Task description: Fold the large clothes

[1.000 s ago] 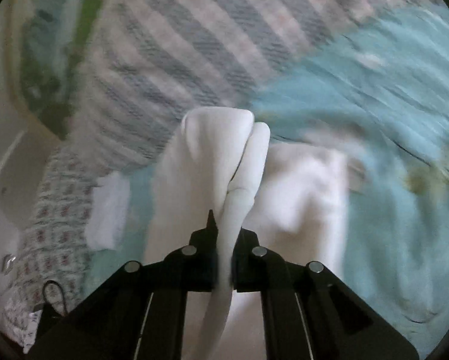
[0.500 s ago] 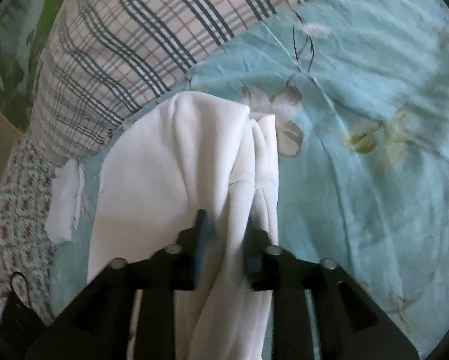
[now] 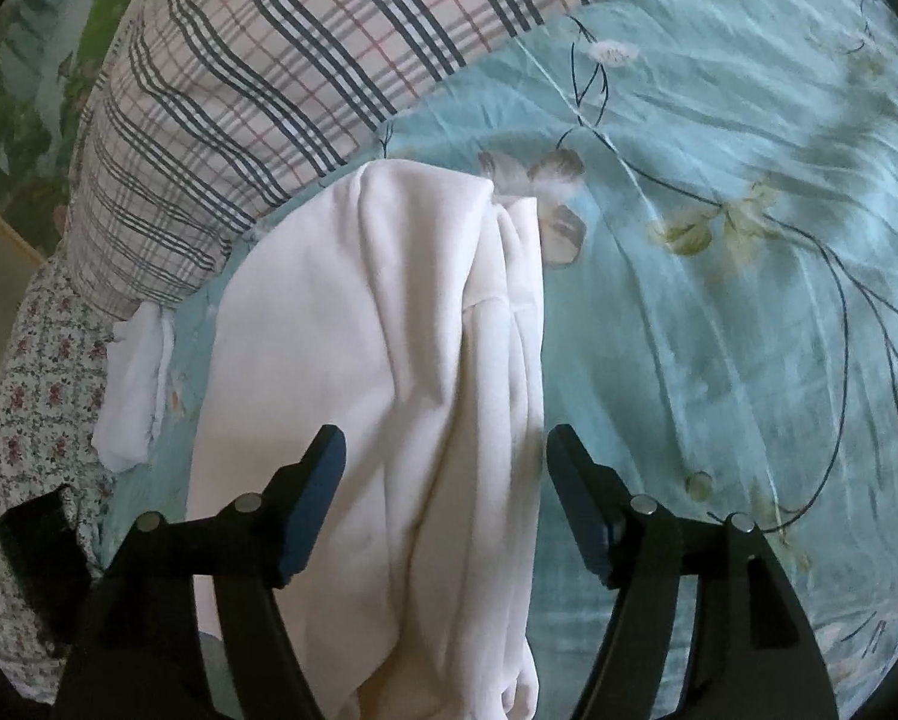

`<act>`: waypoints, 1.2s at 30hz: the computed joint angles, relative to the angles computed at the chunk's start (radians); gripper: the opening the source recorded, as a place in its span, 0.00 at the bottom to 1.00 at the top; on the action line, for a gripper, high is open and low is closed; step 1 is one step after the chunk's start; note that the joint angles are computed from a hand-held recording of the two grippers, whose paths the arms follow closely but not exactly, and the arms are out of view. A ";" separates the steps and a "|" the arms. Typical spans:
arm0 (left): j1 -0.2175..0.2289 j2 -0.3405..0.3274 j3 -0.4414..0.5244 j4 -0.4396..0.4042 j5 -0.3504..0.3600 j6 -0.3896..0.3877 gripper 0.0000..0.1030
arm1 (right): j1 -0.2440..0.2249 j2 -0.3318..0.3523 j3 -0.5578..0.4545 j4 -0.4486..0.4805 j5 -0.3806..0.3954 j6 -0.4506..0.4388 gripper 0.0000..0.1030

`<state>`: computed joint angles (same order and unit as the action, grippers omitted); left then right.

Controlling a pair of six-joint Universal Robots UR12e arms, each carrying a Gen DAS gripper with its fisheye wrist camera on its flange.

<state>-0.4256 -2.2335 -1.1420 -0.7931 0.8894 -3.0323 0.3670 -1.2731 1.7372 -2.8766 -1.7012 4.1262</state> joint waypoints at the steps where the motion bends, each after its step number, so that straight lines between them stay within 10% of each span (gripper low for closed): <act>1: 0.001 -0.015 0.024 -0.023 -0.010 -0.007 0.75 | -0.002 0.001 -0.002 0.003 0.007 -0.005 0.69; 14: -0.005 -0.187 0.287 -0.297 -0.108 -0.034 0.97 | -0.027 0.037 -0.052 0.080 0.095 -0.045 0.71; 16: -0.014 -0.201 0.317 -0.321 -0.096 0.019 0.85 | -0.026 0.049 -0.068 0.100 0.102 -0.061 0.70; 19: -0.026 -0.216 0.345 -0.338 -0.075 0.044 0.64 | -0.027 0.059 -0.084 0.125 0.117 -0.059 0.40; 23: -0.018 -0.172 0.278 -0.263 -0.091 0.046 0.43 | -0.018 0.057 -0.093 0.105 0.119 -0.035 0.22; 36: 0.148 0.121 -0.111 -0.123 0.006 0.085 0.42 | 0.099 0.229 -0.295 -0.102 0.305 -0.048 0.20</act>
